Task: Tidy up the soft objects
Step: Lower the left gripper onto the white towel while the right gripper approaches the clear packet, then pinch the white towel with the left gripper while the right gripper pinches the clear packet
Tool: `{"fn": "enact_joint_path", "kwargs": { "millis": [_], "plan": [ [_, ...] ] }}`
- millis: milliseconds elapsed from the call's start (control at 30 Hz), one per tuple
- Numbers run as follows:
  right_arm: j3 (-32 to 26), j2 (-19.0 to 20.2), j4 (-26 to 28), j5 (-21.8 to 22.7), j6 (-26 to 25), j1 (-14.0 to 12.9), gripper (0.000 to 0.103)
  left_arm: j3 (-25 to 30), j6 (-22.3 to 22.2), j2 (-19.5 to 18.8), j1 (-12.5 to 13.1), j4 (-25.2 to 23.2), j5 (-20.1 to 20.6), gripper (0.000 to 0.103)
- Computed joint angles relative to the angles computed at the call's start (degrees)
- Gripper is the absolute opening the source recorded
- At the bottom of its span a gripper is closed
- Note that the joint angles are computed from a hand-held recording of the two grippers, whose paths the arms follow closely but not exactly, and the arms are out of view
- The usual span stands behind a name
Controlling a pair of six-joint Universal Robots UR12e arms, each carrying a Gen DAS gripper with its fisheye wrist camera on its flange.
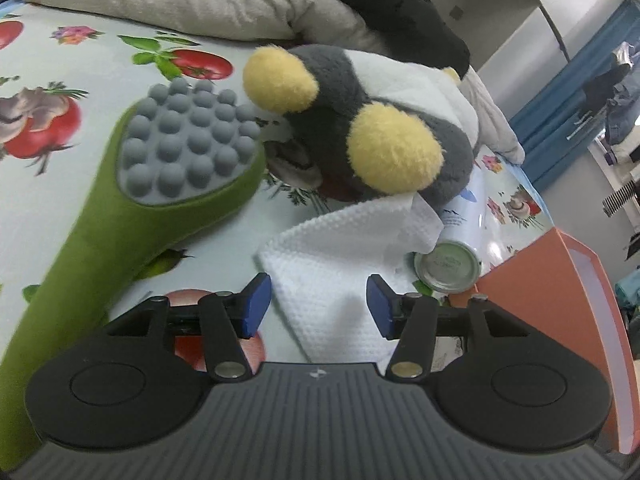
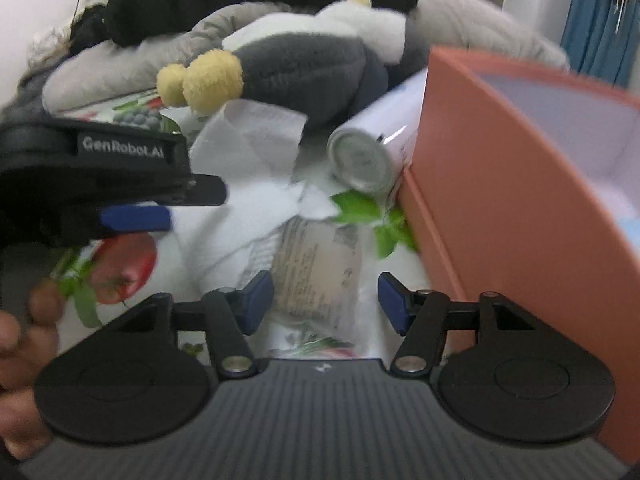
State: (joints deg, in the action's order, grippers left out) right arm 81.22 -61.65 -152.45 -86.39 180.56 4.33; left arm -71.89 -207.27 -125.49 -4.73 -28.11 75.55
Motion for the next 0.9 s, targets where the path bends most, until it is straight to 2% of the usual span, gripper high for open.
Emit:
{"fn": "enact_joint_path", "kwargs": {
  "millis": [100,133,167,233,267,367,500,567,700,900],
  "plan": [
    [-0.43,0.06,1.50,1.55,1.47,-0.38,0.061,0.67,2.43,-0.07,-0.38,-1.74,-0.67,0.057],
    [-0.53,0.06,1.79,1.94,0.99,-0.43,0.059,0.95,3.80,-0.02,-0.59,-2.83,-0.97,0.053],
    [-0.47,-0.04,1.94,2.67,0.86,-0.54,0.049,1.47,5.35,-0.06,-0.87,-4.17,-0.60,0.043],
    [-0.62,-0.14,2.56,2.82,1.06,-0.56,0.045,2.48,9.08,-0.22,-1.63,-6.54,1.70,0.034],
    [-0.81,-0.18,2.98,2.76,1.03,-0.50,0.041,2.63,9.81,-0.24,-1.78,-7.01,2.02,0.025],
    [-0.75,-0.42,3.23,3.63,1.64,-0.69,0.033,2.73,9.87,-0.22,-1.56,-8.38,-0.43,0.007],
    [-0.21,-1.01,2.94,4.64,1.23,-0.89,0.023,1.67,10.10,0.33,-1.90,-8.03,-0.11,0.004],
    [0.19,-1.50,3.07,5.17,0.93,-1.00,0.021,0.75,9.51,0.89,-1.95,-7.61,-0.20,0.004],
    [1.18,-2.58,3.84,6.91,0.19,-1.22,0.019,-2.27,7.15,2.75,-1.62,-5.55,-2.15,0.003],
    [4.70,-5.80,4.98,10.64,-2.06,-1.85,0.019,-8.38,2.83,7.09,-1.32,-1.64,-1.60,0.003]
  ]
}}
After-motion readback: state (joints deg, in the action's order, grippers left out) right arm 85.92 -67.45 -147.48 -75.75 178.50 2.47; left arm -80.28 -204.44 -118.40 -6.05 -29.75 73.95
